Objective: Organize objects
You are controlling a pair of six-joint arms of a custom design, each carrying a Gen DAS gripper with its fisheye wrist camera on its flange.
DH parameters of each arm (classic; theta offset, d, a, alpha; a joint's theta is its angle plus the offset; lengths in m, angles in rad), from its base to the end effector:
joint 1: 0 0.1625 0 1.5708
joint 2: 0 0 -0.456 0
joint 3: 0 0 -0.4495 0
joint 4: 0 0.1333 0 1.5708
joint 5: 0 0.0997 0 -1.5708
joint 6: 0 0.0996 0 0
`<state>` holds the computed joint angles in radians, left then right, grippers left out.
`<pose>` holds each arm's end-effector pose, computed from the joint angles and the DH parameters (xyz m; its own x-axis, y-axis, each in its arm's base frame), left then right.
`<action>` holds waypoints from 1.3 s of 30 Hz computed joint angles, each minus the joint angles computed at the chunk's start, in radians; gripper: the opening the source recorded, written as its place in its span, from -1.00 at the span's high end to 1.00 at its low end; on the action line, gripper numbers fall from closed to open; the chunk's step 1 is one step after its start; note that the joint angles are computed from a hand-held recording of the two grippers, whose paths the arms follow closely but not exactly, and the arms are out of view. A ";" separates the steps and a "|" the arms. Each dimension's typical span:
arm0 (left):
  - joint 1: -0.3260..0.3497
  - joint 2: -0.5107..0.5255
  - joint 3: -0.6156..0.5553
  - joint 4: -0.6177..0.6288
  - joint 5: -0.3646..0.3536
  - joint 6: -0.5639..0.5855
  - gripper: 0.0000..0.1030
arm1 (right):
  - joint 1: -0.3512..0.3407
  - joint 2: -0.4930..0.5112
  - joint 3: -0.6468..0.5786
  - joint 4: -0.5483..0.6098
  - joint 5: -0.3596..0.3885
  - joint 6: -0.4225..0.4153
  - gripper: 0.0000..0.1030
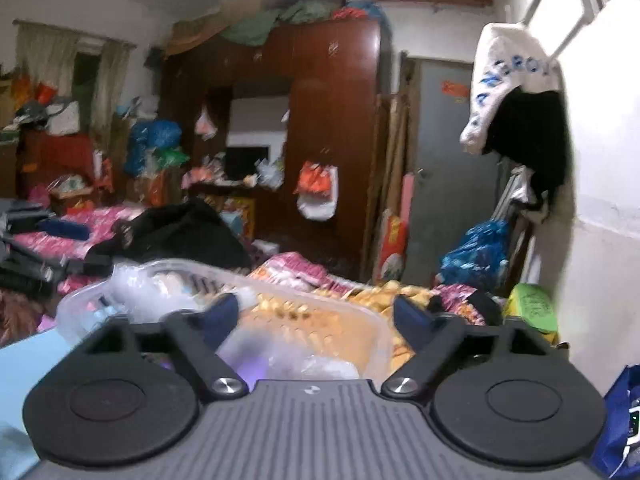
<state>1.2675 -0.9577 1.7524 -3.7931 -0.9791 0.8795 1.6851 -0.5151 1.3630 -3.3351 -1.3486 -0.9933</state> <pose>-0.0209 -0.6990 0.3015 -0.5773 -0.0729 -0.8133 0.7645 0.3018 -0.5697 0.2491 -0.8088 0.0700 -0.4600 -0.6622 0.5915 -0.8331 0.0914 -0.5455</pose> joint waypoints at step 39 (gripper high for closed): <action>-0.108 -0.176 0.317 0.030 0.110 -0.227 -1.00 | 0.014 -0.182 0.266 0.014 -0.147 0.175 -1.00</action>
<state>1.1593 -1.1341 2.0694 -3.7629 -0.8688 0.6528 1.6990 -0.6972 1.6292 -3.3207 -1.4956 -0.8185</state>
